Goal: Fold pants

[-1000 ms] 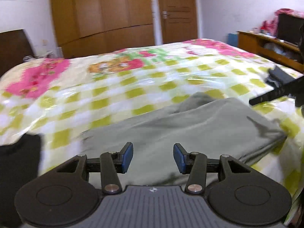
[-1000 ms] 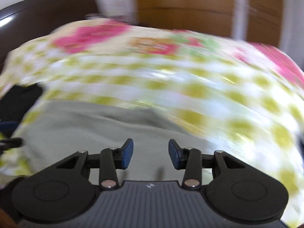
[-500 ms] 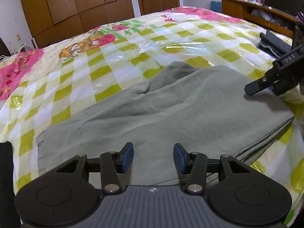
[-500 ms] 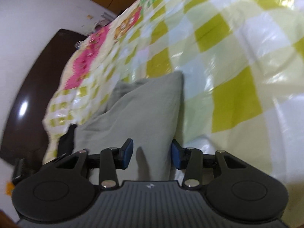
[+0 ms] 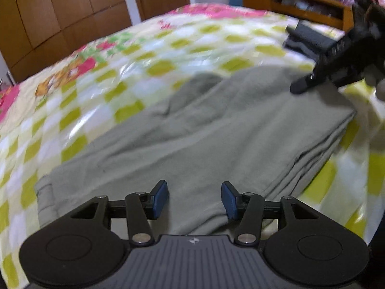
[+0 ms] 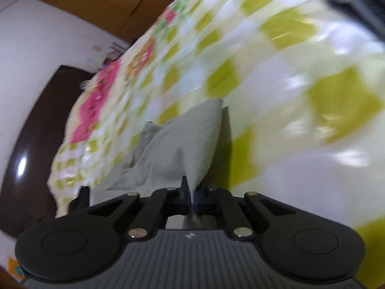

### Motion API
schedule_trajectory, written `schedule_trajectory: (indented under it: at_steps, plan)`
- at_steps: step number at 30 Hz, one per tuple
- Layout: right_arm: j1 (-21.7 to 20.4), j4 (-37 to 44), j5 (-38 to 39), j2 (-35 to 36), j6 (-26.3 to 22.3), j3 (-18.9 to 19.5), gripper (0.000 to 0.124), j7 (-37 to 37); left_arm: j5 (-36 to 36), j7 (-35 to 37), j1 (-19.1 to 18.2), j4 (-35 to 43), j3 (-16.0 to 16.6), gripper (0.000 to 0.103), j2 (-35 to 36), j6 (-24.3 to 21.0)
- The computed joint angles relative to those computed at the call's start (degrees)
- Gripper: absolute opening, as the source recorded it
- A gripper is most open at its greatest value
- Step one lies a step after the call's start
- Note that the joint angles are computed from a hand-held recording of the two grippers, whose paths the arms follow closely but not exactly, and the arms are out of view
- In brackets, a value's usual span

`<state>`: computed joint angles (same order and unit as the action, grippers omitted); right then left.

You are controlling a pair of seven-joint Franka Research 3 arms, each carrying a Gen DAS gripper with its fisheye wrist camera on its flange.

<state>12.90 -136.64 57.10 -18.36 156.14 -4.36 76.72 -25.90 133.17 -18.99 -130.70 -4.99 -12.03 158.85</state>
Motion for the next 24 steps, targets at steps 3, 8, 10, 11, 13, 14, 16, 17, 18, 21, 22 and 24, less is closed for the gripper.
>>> schedule_trajectory:
  at_steps: [3,8,10,11,13,14,16,17,18,21,22,24]
  plan:
    - [-1.29,-2.02,-4.01,-2.49,1.87,0.99,0.004,2.51,-1.41,-0.21,-0.79,-0.14,-0.38,0.061,-0.15,4.35]
    - [-0.79,-2.75,-6.16,-4.02,3.97,0.6,0.004,3.75,3.19,-4.65,-0.87,-0.82,-1.44,0.061,1.83,12.35]
    - [-0.62,-2.52,-7.27,-4.0,4.32,0.79,0.004,4.96,15.94,-13.39,4.05,-1.99,-5.69,0.062,2.73,13.28]
    - [-0.59,-2.47,-7.85,-4.06,4.73,1.06,0.004,5.85,22.96,-17.7,6.52,-2.78,-7.76,0.061,3.07,13.53]
    - [0.46,-2.46,-7.35,-4.67,5.33,0.48,0.004,5.65,27.82,-20.39,7.19,-4.98,-8.5,0.059,2.48,16.21]
    - [0.97,-2.2,-7.0,-4.93,5.02,-0.04,0.004,5.39,27.76,-19.98,5.38,-5.2,-6.9,0.06,2.0,16.39]
    - [-0.19,-1.28,-10.63,-4.66,5.27,1.84,0.004,7.91,20.21,-14.18,-2.12,-5.4,-0.64,0.061,1.04,17.32]
    - [-0.75,-0.9,-12.74,-4.57,5.41,2.64,0.004,9.12,17.03,-11.88,-5.33,-5.62,2.04,0.061,0.57,17.76]
    - [-0.34,-0.39,-13.21,-4.48,5.53,2.53,0.004,9.44,15.25,-10.39,-7.23,-5.68,3.64,0.061,0.3,17.37]
    - [0.19,1.54,-15.27,-4.05,5.76,2.82,0.004,10.69,18.03,-10.31,-5.12,-6.39,2.1,0.062,0.61,14.56]
    - [0.28,2.37,-16.21,-3.71,5.85,3.19,0.004,11.31,17.05,-9.79,-5.39,-7.0,2.44,0.062,0.34,15.07]
    - [1.21,4.73,-17.27,-2.49,4.7,3.4,0.004,11.81,12.98,-7.26,-7.54,-7.42,4.83,0.062,-1.34,14.46]
